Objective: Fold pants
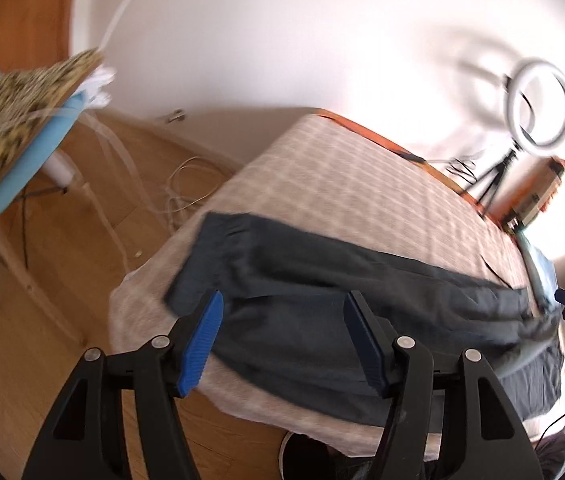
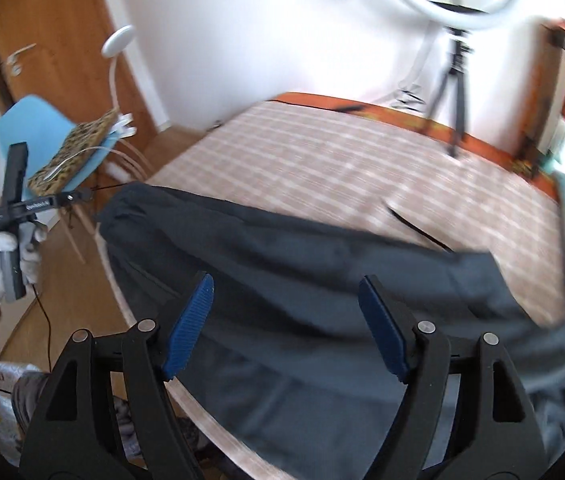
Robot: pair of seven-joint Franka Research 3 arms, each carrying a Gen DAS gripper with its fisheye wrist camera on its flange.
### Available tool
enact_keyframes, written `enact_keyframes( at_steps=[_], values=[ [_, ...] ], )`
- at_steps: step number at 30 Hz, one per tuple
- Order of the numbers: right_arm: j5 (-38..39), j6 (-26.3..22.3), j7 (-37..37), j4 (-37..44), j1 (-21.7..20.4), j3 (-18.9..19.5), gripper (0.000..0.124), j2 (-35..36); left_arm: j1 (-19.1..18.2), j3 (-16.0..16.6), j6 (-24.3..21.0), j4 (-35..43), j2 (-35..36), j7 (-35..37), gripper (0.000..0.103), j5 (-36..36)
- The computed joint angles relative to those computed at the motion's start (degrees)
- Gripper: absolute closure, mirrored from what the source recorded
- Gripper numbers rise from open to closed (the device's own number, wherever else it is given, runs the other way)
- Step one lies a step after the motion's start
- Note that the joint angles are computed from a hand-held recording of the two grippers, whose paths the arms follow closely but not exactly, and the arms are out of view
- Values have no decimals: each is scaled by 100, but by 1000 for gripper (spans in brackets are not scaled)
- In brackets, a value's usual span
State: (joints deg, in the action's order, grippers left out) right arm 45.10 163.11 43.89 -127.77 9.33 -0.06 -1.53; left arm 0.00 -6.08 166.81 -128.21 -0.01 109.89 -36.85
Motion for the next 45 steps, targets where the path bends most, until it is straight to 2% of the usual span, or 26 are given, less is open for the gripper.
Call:
enact_keyframes(
  at_steps=[8,14,17,22,25,27,29,30,33,37,42,44,45],
  values=[
    [54,231,338,-1076,-596,-639,46,-903,-374,-316,-570,693,152,560,43,72],
    [-588,322,1176,-1125,-1255,-929,46,-949,-665,-732,-1098,1299,601,942,43,-66],
    [-770,64,1575,-814,-1524,-1080,46,-688,-757,-936,-1417,1575,843,976,43,-75],
    [-820,-700,2325,138,-1967,-1204,46,76,-919,-1191,-2037,2206,1342,805,43,234],
    [-1165,-1077,2974,800,-2174,-1190,46,599,-1000,-1312,-2410,2550,1606,775,43,472],
    [-1465,-1188,3397,1176,-2245,-1160,46,907,-1083,-1339,-2518,2714,1766,674,43,738],
    [-1572,-1534,3685,1668,-2341,-1114,46,1267,-1140,-1363,-2644,2836,1906,564,43,974],
    [-1736,-1753,3979,1961,-2349,-1120,46,1481,-1167,-1368,-2699,2883,1966,507,43,1094],
    [-2681,-1925,4893,2573,-2164,-1249,46,1971,-1231,-1357,-2737,2939,2084,372,43,1476],
    [-3381,-2371,5630,3345,-2056,-1298,46,2606,-1191,-1376,-2616,2853,2125,324,43,1724],
    [-4560,-2492,6390,3575,-1725,-1559,46,2996,-1033,-1427,-2590,2789,2175,334,43,1707],
    [-4621,-2392,6425,3346,-1782,-1510,62,2904,-999,-1445,-2600,2787,2213,345,43,1689],
    [-4586,-2359,6396,3245,-1834,-1466,78,2851,-991,-1445,-2619,2798,2235,339,43,1700]
  ],
)
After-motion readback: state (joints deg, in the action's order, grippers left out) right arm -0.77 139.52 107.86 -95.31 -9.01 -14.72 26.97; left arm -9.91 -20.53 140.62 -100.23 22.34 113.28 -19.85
